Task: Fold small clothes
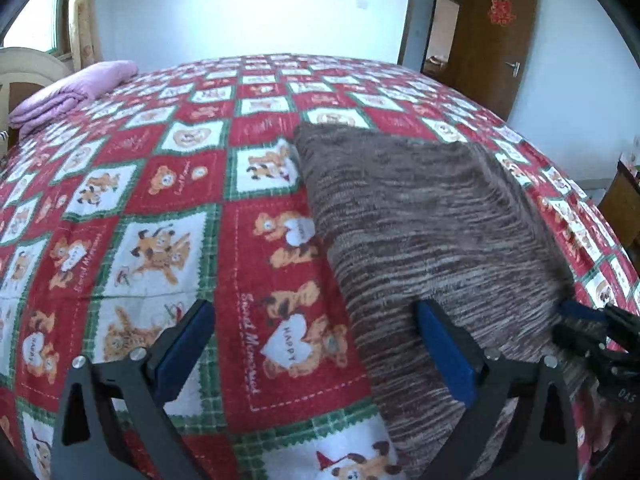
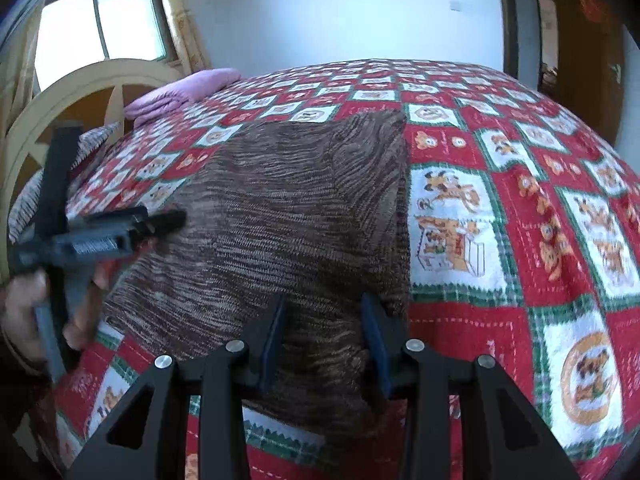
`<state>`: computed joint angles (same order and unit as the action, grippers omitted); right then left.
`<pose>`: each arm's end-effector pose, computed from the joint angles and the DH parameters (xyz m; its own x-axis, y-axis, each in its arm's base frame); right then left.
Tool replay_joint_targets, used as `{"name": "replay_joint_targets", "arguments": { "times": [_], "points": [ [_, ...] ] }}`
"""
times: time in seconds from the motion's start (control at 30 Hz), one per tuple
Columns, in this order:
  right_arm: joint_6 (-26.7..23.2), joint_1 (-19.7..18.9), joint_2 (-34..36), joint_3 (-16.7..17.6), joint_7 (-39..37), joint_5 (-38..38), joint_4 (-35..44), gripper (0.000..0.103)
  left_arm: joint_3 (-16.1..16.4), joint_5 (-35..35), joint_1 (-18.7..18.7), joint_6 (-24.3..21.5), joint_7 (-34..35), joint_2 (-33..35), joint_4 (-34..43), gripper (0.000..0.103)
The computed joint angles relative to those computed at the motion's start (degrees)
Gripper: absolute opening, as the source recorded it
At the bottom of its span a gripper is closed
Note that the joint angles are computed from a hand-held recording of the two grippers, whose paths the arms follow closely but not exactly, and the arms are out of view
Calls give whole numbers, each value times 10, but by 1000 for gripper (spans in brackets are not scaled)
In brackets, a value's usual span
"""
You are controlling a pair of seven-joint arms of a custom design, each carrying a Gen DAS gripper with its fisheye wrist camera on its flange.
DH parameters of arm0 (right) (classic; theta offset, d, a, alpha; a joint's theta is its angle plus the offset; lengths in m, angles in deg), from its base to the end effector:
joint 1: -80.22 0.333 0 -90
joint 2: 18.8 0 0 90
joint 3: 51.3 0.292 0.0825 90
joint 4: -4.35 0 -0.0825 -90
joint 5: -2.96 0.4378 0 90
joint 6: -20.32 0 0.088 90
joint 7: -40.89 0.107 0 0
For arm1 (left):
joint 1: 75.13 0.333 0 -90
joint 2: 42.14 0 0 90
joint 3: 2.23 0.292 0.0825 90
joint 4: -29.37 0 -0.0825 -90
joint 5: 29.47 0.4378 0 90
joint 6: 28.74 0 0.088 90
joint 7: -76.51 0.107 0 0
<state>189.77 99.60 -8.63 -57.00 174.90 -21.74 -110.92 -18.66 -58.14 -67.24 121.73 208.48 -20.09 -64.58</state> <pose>0.6451 0.1881 0.3985 -0.0565 -0.9837 -0.1707 -0.7060 0.1603 -0.6899 0.7428 -0.0752 0.4228 -0.4799 -0.8716 0.0999 -0.6772 0.2956 -0.6738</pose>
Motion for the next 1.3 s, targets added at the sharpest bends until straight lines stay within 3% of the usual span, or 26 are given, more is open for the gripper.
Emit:
{"name": "replay_joint_targets", "arguments": {
  "times": [0.1,0.27,0.33,0.43,0.67,0.8,1.13,1.3],
  "points": [
    [-22,-2,0,5,-17,9,10,40,-3,-8,4,6,8,-6,-12,103],
    [-21,22,-8,-23,110,-124,32,40,-5,-36,15,-29,24,-15,-16,103],
    [-55,13,4,-8,97,-117,54,40,-5,-49,17,-47,45,-24,-25,103],
    [-62,-6,23,13,51,-60,61,40,5,-45,8,-70,62,-32,-32,103],
    [-17,5,15,-5,69,-58,25,40,20,-34,-6,-81,68,-36,-37,103],
    [-26,19,14,-17,97,-87,25,40,24,-38,-6,-77,84,-48,-53,103],
    [-7,11,3,-12,119,-95,7,40,36,-58,-6,-77,118,-72,-82,103],
    [3,3,3,-6,104,-77,3,40,36,-103,1,-72,137,-82,-82,103]
  ]
}}
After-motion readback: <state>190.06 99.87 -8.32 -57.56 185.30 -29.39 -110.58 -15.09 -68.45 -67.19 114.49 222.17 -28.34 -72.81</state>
